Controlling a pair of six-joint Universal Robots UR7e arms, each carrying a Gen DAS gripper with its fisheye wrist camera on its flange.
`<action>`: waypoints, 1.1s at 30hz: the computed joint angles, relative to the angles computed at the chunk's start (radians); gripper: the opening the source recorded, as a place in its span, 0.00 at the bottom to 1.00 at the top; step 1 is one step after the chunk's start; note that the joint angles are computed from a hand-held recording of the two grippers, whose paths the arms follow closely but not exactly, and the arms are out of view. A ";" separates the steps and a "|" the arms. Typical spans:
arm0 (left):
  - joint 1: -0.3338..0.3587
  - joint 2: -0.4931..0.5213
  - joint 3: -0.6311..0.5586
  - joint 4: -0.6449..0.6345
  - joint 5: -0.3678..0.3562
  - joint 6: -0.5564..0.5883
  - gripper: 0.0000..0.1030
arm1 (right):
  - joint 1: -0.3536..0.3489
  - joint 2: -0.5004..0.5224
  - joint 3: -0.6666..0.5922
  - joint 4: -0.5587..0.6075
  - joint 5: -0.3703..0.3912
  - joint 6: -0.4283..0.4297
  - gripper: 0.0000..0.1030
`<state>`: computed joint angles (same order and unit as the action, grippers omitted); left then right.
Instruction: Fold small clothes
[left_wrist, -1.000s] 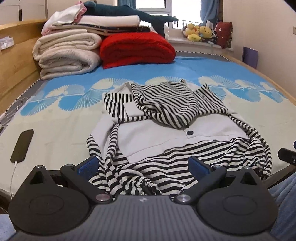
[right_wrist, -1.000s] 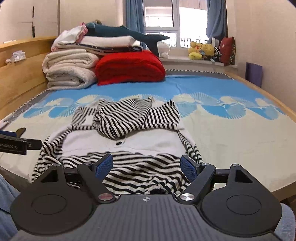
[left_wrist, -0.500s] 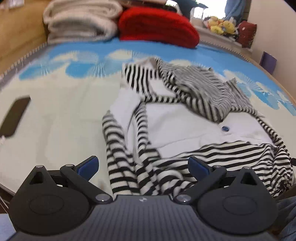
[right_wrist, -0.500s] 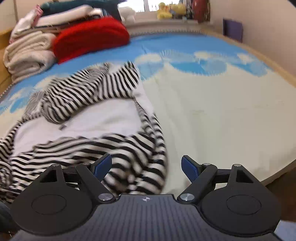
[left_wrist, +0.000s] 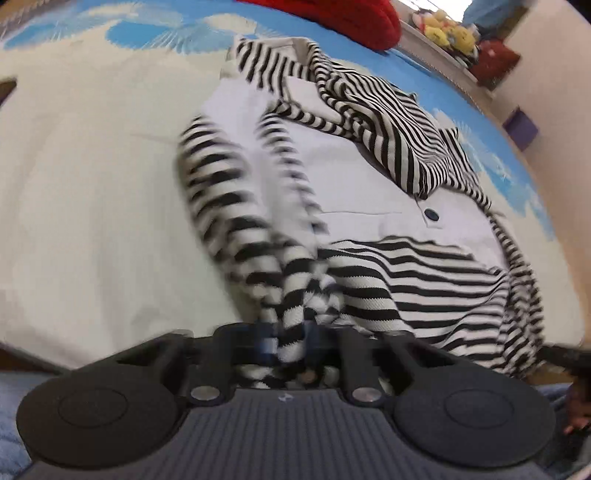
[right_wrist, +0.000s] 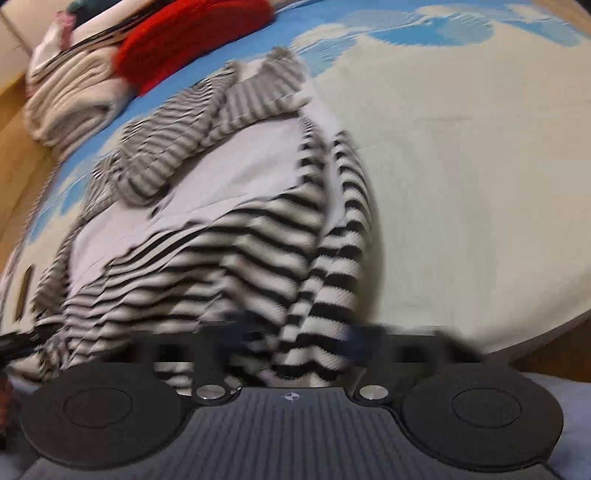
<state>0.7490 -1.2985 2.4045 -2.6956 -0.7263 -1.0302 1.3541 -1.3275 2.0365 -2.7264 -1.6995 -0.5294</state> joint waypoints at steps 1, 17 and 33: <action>-0.008 -0.011 0.006 0.005 0.006 -0.023 0.14 | 0.000 -0.003 0.002 -0.004 0.002 0.014 0.08; -0.399 -0.360 0.149 0.383 -0.010 -0.431 0.13 | -0.106 -0.447 0.089 0.329 0.246 0.146 0.07; 0.218 0.147 -0.474 -0.338 0.014 0.451 0.23 | 0.179 0.306 -0.601 0.129 0.084 0.502 0.12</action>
